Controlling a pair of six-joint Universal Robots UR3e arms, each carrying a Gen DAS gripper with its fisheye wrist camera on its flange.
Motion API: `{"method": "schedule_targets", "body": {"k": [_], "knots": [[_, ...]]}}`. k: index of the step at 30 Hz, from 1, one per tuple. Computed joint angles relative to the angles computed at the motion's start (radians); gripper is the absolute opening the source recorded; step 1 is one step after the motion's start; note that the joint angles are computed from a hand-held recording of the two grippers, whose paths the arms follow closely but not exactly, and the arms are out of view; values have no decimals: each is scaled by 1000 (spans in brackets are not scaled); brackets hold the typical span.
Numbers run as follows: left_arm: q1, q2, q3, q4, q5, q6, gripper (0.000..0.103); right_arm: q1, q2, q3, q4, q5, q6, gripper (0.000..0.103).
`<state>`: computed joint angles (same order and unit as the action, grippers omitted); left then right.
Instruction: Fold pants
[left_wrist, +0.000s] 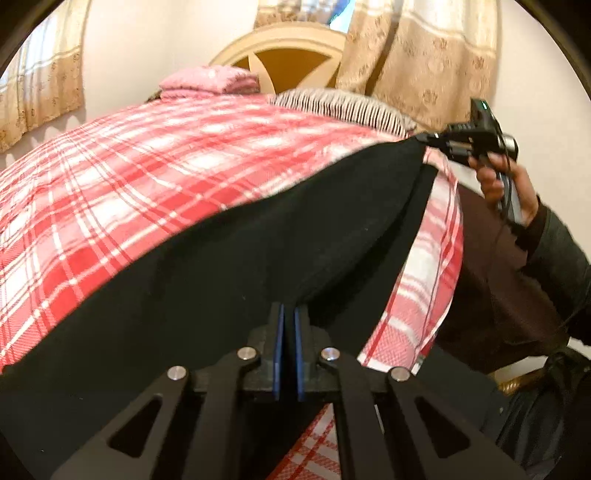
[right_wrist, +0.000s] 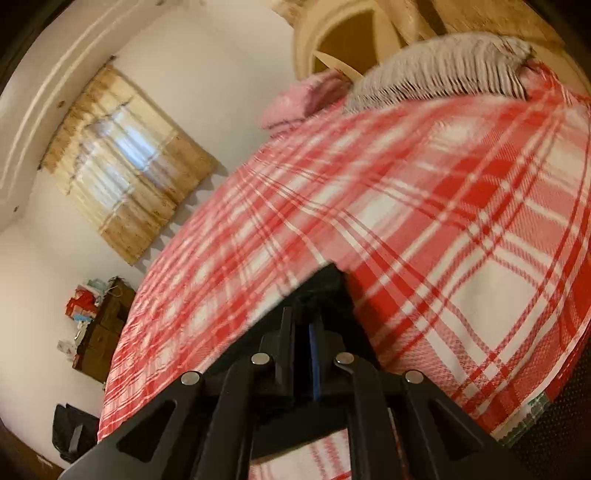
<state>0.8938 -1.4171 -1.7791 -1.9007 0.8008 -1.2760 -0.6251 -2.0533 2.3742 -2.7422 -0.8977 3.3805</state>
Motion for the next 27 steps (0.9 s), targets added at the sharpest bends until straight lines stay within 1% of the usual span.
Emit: {"method": "schedule_targets", "body": {"k": [3,4,6,7,8,9,10,13,15,17,18,19,20,22,23,25,26,27], "knots": [[19,-28,41,-62,-4,32,6,-35,-147,41,110,19,-60,6],[21,-40,51,-81,2,43,6,-53,-188,58,167,25,-93,6],[23,-38,36,-79,25,51,6,-98,-235,106,233,21,-129,6],[27,-31,21,-82,33,69,6,-134,-251,130,264,35,-146,6],[31,-17,0,-82,45,85,6,-166,-261,146,292,64,-163,6],[34,-3,-19,-83,56,99,6,-230,-310,175,355,135,-207,6],[39,11,-30,-86,60,108,6,-252,-336,182,385,156,-224,6],[50,53,-73,-68,72,138,6,-203,-290,169,301,107,-191,6],[54,76,-94,-57,76,153,6,-188,-279,166,275,87,-179,6],[58,77,-99,-64,88,164,6,-195,-296,170,290,87,-181,6],[56,78,-100,-70,96,172,6,-216,-321,175,325,105,-195,6],[60,84,-107,-76,105,186,6,-212,-304,177,306,104,-188,6],[62,93,-117,-72,109,193,6,-221,-318,179,323,105,-198,6],[64,118,-147,-46,115,201,6,-208,-307,173,313,89,-194,6],[71,118,-148,-55,112,207,6,-191,-299,162,303,66,-185,6],[92,113,-124,-93,100,214,6,-113,-246,134,229,-17,-151,6],[101,114,-116,-105,90,215,6,-37,-213,102,191,-102,-131,7],[110,113,-106,-121,81,219,6,23,-183,77,161,-171,-106,14]]}}
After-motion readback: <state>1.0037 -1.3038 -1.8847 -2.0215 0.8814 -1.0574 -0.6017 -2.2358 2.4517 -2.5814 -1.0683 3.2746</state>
